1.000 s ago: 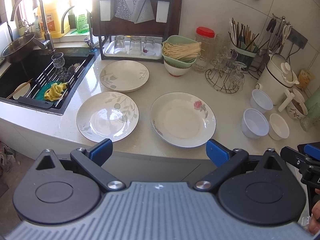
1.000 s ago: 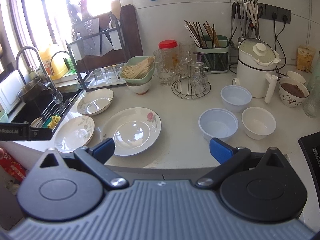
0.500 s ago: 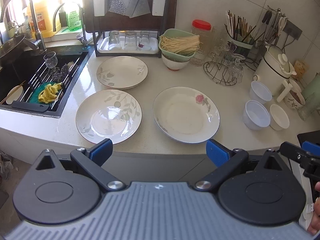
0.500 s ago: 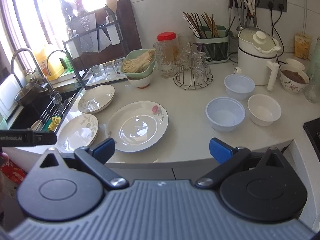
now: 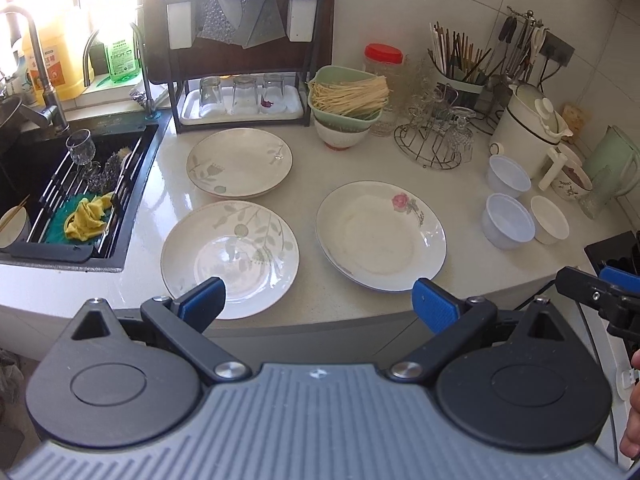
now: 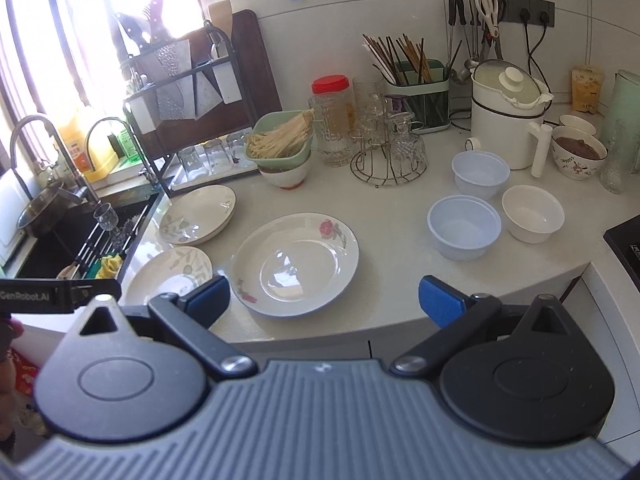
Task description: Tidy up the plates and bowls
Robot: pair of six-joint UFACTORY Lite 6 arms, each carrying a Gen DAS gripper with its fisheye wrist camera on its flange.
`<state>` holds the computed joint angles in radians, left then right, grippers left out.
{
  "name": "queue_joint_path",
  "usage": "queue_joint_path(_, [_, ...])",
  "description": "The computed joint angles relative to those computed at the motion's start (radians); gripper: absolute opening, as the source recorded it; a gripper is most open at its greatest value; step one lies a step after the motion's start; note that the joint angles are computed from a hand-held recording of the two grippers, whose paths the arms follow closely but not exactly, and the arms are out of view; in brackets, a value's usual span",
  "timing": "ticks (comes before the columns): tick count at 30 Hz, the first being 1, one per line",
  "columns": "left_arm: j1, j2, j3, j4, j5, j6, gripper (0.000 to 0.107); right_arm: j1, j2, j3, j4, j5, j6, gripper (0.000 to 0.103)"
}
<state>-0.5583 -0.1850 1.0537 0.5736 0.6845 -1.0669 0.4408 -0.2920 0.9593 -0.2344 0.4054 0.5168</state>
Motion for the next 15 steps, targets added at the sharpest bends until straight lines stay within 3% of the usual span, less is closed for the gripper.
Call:
queue_joint_path(4, [0.050,-0.013,-0.010,-0.037,-0.021,0.087,0.101,0.056,0.023,0.025,-0.083,0.027,0.118,0.102])
queue_joint_path(10, [0.082,-0.014,-0.034,-0.080,-0.027,0.143,0.101,0.049,0.069,0.050,-0.079,0.035,0.088,0.102])
queue_joint_path(15, [0.080,0.046,0.002,-0.047,0.016,0.071,0.101,-0.026,0.122,0.064,0.171,-0.026,-0.193,0.102])
